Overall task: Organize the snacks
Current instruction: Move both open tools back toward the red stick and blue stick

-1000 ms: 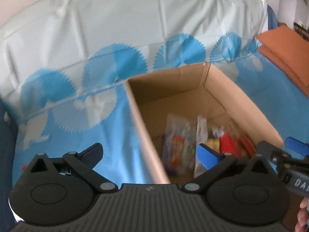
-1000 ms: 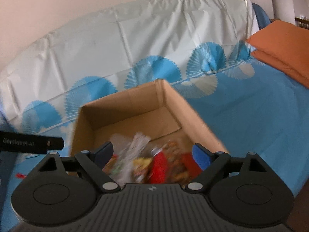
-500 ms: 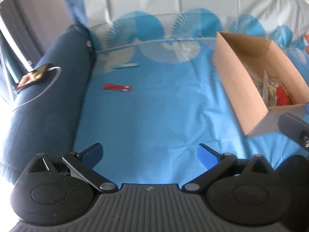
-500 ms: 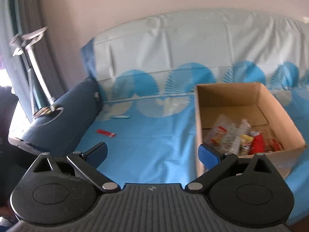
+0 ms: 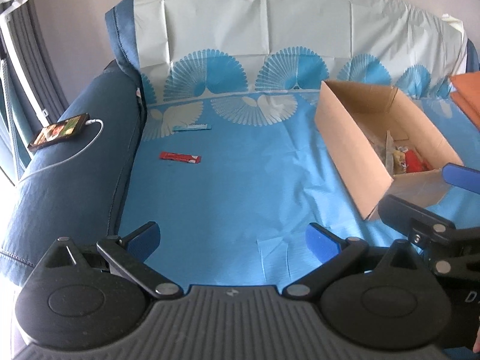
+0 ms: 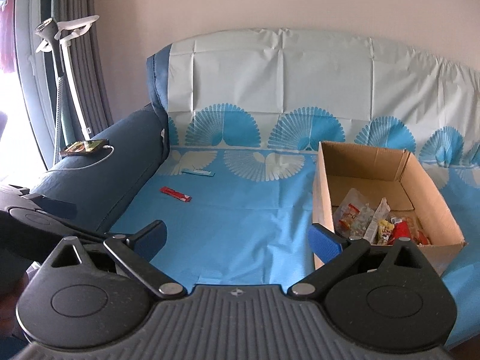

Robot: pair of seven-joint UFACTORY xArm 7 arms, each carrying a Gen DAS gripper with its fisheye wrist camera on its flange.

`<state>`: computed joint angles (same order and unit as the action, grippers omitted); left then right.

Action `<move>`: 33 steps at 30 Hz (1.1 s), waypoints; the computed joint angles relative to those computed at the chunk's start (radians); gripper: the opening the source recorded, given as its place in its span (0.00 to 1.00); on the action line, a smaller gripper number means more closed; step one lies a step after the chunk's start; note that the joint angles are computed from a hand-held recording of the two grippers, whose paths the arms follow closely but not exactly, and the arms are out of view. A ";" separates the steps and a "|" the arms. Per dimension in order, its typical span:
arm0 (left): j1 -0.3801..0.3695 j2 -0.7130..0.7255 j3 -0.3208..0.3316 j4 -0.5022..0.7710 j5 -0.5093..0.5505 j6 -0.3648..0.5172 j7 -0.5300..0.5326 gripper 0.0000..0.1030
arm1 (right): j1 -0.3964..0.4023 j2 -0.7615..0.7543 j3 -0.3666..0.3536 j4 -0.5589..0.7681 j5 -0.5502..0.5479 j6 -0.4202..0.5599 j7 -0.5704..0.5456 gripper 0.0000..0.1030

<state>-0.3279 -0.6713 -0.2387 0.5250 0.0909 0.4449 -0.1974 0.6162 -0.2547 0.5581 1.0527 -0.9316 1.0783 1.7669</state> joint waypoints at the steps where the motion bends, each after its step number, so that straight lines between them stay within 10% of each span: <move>1: -0.002 -0.003 0.009 -0.003 -0.004 -0.003 0.003 1.00 | 0.000 0.009 0.004 0.012 -0.003 0.009 -0.006 0.98; 33: 0.081 0.027 0.083 0.012 -0.080 0.035 0.012 1.00 | 0.105 0.137 -0.090 0.122 -0.028 0.037 -0.112 0.98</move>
